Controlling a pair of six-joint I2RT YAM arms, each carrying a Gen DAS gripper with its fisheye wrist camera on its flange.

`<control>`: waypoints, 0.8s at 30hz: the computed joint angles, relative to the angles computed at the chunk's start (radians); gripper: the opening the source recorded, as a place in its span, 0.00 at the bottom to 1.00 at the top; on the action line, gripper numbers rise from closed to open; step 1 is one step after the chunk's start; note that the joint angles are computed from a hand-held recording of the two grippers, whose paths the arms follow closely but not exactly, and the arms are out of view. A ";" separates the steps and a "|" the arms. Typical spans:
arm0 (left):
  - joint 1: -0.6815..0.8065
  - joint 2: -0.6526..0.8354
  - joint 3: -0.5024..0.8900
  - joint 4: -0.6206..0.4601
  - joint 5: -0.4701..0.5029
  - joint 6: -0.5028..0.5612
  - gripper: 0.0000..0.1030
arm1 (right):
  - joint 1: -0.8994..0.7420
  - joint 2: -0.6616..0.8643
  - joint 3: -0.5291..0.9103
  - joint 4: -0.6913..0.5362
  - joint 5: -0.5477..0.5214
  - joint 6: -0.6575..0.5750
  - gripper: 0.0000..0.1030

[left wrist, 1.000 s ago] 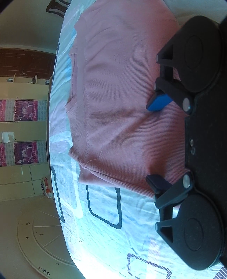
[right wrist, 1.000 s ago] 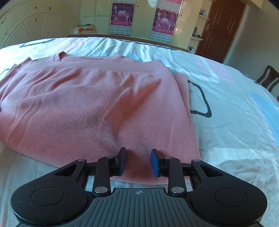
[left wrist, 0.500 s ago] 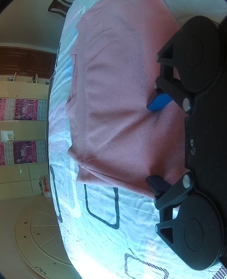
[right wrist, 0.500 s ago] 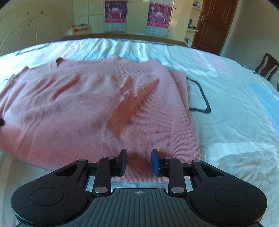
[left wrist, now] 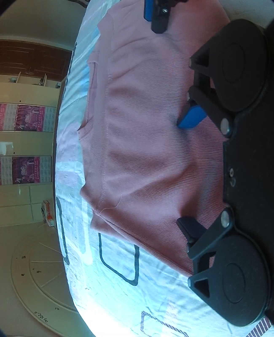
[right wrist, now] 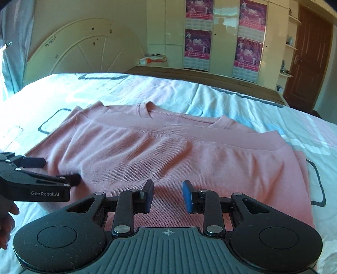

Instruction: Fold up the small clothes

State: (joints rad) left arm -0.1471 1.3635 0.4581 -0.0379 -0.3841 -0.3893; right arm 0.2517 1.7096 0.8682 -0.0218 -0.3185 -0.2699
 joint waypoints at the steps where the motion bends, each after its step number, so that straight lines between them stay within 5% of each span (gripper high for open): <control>1: -0.005 -0.010 -0.001 -0.017 -0.004 -0.007 0.90 | 0.008 0.031 0.013 -0.010 0.021 -0.024 0.29; 6: 0.015 -0.108 0.018 -0.185 0.023 -0.080 0.88 | -0.036 0.048 0.004 -0.030 -0.031 -0.099 0.30; 14: 0.081 -0.321 -0.022 -0.400 0.152 -0.215 0.89 | -0.002 -0.044 -0.033 -0.034 -0.100 -0.012 0.35; 24: 0.329 -0.575 -0.173 -0.401 0.423 -0.217 0.92 | 0.074 -0.067 -0.054 -0.010 -0.028 0.079 0.39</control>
State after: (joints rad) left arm 0.1823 0.7881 0.2850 -0.4391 0.0386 -0.6058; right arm 0.3256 1.6428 0.8138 -0.0322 -0.3466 -0.1912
